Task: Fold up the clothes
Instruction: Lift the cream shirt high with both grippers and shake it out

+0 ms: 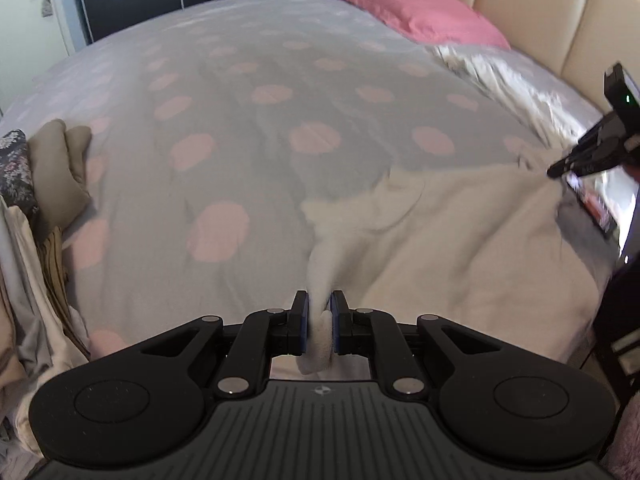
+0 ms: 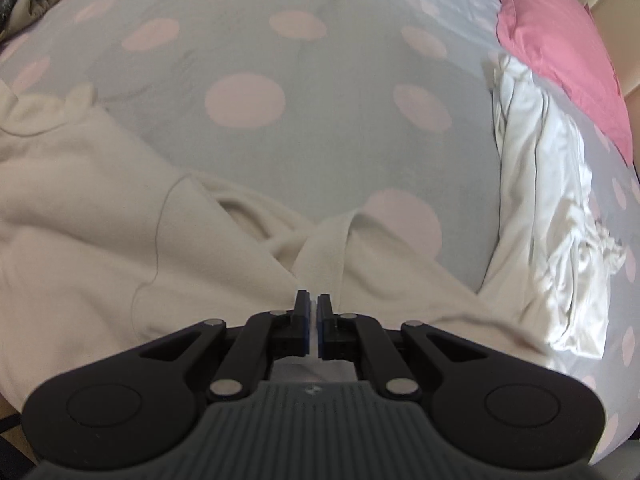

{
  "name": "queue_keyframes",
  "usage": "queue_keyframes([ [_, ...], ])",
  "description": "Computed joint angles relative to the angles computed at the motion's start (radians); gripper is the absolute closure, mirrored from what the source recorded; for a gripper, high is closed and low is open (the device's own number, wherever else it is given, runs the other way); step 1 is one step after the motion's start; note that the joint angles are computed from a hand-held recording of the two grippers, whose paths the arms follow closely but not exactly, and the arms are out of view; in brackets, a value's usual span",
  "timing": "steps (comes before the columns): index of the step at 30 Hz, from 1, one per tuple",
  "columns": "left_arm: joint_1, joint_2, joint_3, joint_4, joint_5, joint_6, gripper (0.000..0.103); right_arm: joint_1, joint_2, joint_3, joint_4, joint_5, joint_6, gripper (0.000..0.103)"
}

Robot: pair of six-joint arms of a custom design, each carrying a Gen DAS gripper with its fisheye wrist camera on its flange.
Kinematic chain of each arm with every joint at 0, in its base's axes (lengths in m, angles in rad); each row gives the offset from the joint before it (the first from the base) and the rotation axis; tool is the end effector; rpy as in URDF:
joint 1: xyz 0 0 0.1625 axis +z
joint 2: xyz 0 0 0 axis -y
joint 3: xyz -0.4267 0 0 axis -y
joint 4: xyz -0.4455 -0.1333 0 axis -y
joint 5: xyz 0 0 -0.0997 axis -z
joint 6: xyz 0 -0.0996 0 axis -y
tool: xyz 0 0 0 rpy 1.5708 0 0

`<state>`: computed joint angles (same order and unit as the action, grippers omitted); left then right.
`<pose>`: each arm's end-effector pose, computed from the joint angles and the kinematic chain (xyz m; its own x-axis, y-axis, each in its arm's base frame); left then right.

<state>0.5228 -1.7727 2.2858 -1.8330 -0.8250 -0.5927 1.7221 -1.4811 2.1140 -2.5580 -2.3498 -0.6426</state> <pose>-0.2298 -0.3643 0.2662 -0.6520 0.3275 -0.6839 0.5728 0.8037 -0.1613 0.1403 -0.5001 0.2921 -0.5079 -0.4486 0.7354 -0.5568 0.8224 0.1171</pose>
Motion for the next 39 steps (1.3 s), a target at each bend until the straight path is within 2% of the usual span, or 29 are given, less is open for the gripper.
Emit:
queue_keyframes([
  [8,0.017,0.003,0.014,0.034,0.011,-0.032,0.094,0.000,-0.012,-0.001,-0.006,0.069,-0.037,0.095],
  [12,0.025,0.016,0.010,0.029,0.010,-0.024,0.093,0.005,-0.023,-0.004,-0.022,0.146,-0.048,0.084],
  [13,0.029,0.020,0.010,0.026,0.010,-0.021,0.093,0.003,-0.023,-0.007,-0.027,0.177,-0.057,0.077],
  [15,0.038,0.026,0.008,0.017,0.011,-0.018,0.093,0.000,-0.015,-0.014,-0.025,0.218,-0.069,0.070],
  [16,0.044,0.029,0.008,0.012,0.011,-0.017,0.093,-0.002,-0.009,-0.018,-0.023,0.236,-0.075,0.069],
  [17,0.049,0.032,0.007,0.006,0.011,-0.016,0.093,-0.003,-0.001,-0.022,-0.020,0.245,-0.079,0.068],
  [19,0.061,0.037,0.006,-0.007,0.010,-0.015,0.092,-0.005,0.022,-0.028,-0.018,0.239,-0.092,0.060],
  [21,0.075,0.041,0.006,-0.019,0.005,-0.015,0.086,-0.014,0.044,-0.035,-0.003,0.218,-0.093,0.056],
  [26,0.110,0.061,0.001,-0.035,0.007,-0.009,0.083,-0.037,0.063,-0.033,0.018,0.200,-0.108,0.061],
  [28,0.122,0.068,-0.004,-0.049,0.003,-0.003,0.083,-0.033,0.054,-0.029,0.015,0.210,-0.123,0.086],
  [29,0.127,0.072,-0.006,-0.056,0.000,0.001,0.084,-0.030,0.050,-0.025,0.002,0.213,-0.134,0.091],
  [30,0.126,0.074,-0.008,-0.060,0.004,0.004,0.089,-0.026,0.043,-0.023,-0.008,0.221,-0.144,0.096],
  [33,0.114,0.070,-0.011,-0.068,0.037,-0.007,0.095,-0.020,0.014,-0.014,-0.048,0.266,-0.158,0.096],
  [39,0.061,0.035,-0.003,-0.126,0.150,-0.052,0.096,0.015,-0.047,0.007,-0.191,0.344,-0.190,0.097],
])
